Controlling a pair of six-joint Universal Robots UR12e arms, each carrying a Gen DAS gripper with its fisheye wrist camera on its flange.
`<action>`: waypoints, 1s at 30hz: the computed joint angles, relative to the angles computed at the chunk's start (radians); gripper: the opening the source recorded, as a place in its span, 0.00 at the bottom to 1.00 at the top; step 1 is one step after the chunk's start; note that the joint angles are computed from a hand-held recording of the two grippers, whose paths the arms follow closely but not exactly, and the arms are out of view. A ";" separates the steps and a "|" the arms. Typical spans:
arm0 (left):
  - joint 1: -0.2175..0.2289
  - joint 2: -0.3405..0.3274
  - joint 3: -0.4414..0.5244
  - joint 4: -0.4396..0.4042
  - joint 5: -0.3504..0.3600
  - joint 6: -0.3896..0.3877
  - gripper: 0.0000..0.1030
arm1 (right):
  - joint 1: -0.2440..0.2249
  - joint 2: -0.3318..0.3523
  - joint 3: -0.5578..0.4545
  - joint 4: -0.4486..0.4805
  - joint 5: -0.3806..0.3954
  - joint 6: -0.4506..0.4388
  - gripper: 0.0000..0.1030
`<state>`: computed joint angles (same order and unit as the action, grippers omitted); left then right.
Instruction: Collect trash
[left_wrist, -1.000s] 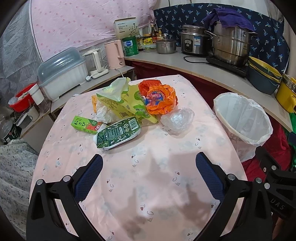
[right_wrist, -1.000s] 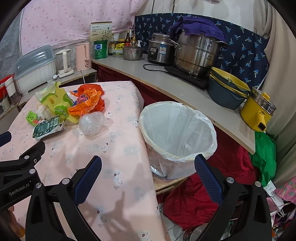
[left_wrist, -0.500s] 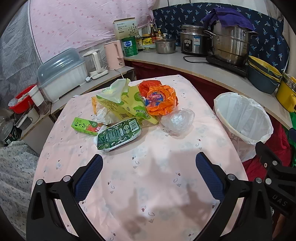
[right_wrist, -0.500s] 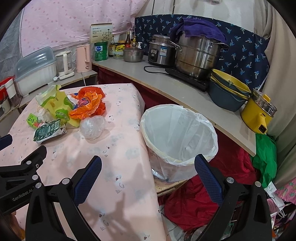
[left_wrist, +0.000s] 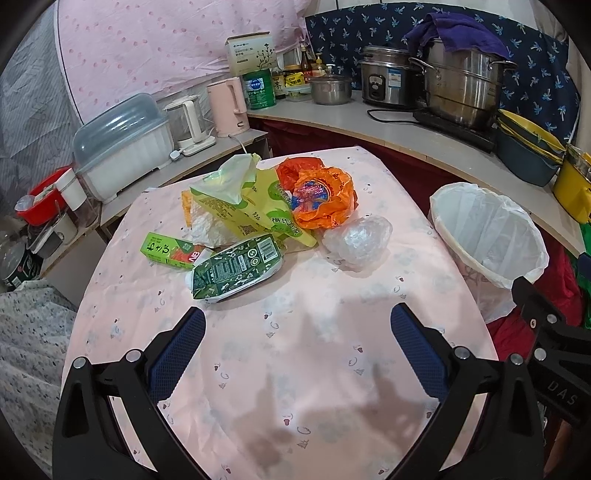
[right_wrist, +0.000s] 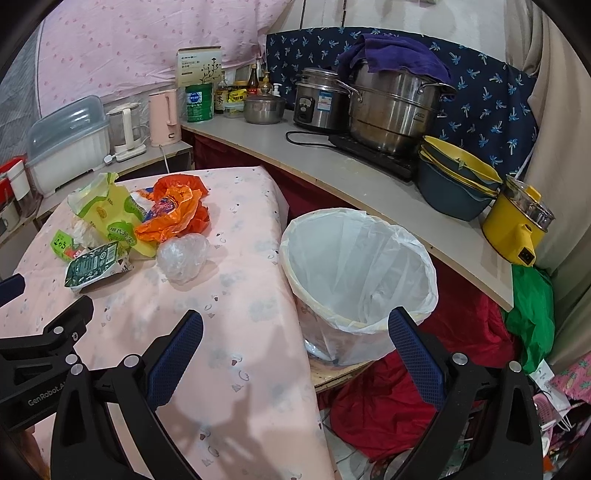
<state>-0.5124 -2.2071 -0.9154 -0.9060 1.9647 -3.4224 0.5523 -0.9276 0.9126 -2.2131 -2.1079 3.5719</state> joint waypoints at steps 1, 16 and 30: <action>0.001 -0.001 0.001 -0.001 0.000 0.000 0.93 | -0.001 0.003 -0.004 0.003 0.002 0.001 0.93; 0.017 -0.004 -0.004 0.003 -0.001 -0.015 0.93 | 0.000 0.045 -0.064 0.015 0.014 0.005 0.93; 0.070 -0.022 0.022 0.034 -0.038 -0.070 0.93 | -0.009 0.136 -0.203 0.046 0.081 -0.014 0.93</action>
<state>-0.4426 -2.2289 -0.8931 -0.8720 1.9264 -3.4926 0.5428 -0.7915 0.7097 -2.1671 -2.0273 3.5577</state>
